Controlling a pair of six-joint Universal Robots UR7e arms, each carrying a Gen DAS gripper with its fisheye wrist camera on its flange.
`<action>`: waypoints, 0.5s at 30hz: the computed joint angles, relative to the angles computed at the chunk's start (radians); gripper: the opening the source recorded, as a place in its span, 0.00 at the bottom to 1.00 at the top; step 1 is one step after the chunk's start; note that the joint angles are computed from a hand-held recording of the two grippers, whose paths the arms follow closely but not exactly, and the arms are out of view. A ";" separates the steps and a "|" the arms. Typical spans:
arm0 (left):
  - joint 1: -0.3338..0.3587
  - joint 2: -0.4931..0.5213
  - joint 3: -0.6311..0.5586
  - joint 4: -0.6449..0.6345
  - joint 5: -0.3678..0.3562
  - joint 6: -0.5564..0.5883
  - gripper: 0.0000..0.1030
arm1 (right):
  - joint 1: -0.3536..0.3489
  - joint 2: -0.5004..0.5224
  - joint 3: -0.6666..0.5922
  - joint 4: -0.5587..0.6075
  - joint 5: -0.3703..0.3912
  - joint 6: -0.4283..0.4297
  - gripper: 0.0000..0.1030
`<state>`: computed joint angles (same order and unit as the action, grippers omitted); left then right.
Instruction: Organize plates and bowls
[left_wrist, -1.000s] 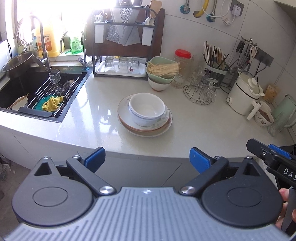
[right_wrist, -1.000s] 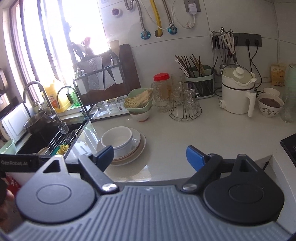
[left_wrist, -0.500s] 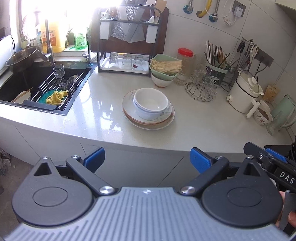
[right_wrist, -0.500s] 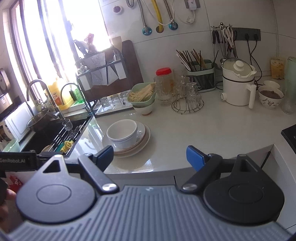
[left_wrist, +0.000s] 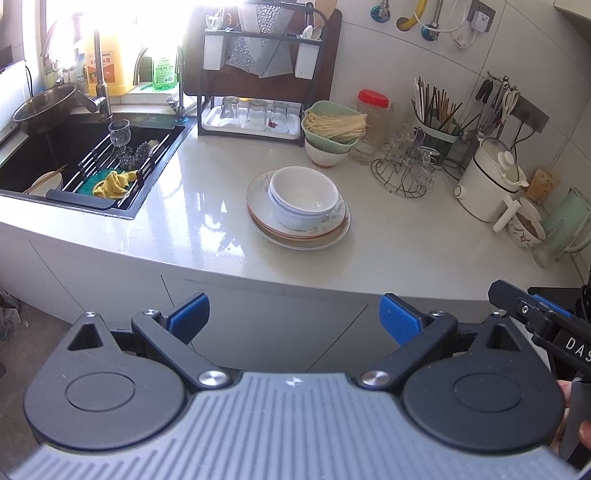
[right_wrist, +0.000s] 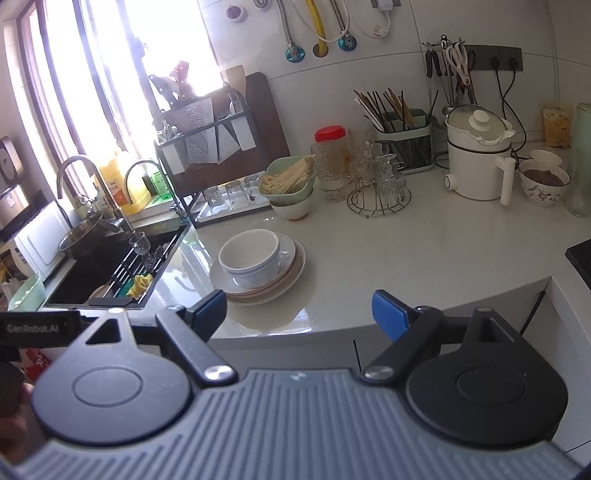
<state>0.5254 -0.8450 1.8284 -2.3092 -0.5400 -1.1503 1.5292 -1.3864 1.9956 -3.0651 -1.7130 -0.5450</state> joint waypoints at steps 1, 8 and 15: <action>0.000 0.001 0.000 -0.003 0.000 0.002 0.97 | 0.001 0.000 0.001 -0.005 -0.002 -0.006 0.84; 0.001 0.010 -0.009 0.002 0.007 -0.007 0.97 | 0.002 -0.001 0.000 -0.009 0.000 -0.037 0.84; -0.005 0.007 -0.016 0.050 -0.002 -0.055 0.97 | 0.002 -0.010 0.000 0.020 0.009 -0.052 0.84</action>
<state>0.5201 -0.8380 1.8121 -2.2590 -0.5418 -1.2049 1.5307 -1.3969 1.9960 -3.0454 -1.7041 -0.5974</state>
